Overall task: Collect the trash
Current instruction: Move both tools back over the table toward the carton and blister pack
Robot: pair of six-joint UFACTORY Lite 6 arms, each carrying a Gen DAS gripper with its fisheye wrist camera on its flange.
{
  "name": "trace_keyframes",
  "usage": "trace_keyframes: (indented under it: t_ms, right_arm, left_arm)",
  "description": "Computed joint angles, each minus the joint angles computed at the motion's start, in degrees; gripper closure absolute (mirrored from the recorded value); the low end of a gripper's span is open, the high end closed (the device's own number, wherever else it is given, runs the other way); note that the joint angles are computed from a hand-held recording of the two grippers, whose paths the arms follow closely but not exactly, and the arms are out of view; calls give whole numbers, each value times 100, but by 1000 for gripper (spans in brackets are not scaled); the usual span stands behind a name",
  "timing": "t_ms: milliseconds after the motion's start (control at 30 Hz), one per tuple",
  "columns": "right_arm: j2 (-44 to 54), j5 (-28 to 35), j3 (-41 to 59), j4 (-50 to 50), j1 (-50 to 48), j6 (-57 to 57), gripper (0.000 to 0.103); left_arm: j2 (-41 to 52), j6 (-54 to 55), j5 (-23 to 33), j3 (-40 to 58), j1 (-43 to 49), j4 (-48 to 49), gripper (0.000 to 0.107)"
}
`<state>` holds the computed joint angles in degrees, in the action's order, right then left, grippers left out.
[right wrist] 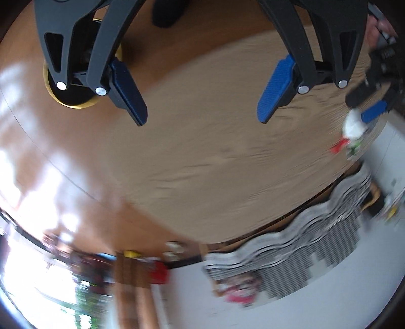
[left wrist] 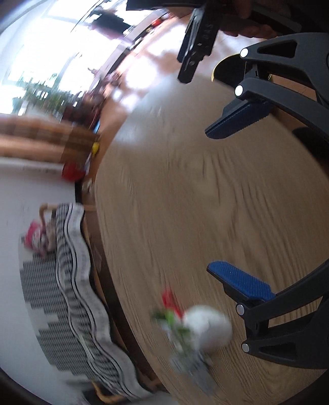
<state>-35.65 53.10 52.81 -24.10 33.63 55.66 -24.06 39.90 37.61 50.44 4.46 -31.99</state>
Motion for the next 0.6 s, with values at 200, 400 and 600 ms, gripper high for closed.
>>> trace_keyframes:
  t_ms: [200,400,600]
  right_arm:
    - [2922,-747,2234,-568,1759,1038,18]
    - [5366,-1330,4794,315,1960,379,18]
    - [7611,-1008,7529,1389,1670,-286,29]
  left_arm:
    - [1363,2040,761,1106,3090,-1130,12]
    - [3494,2053,728,2990,4385,-1172,12]
    - [5078,1518,776,4587,4749,-893,12]
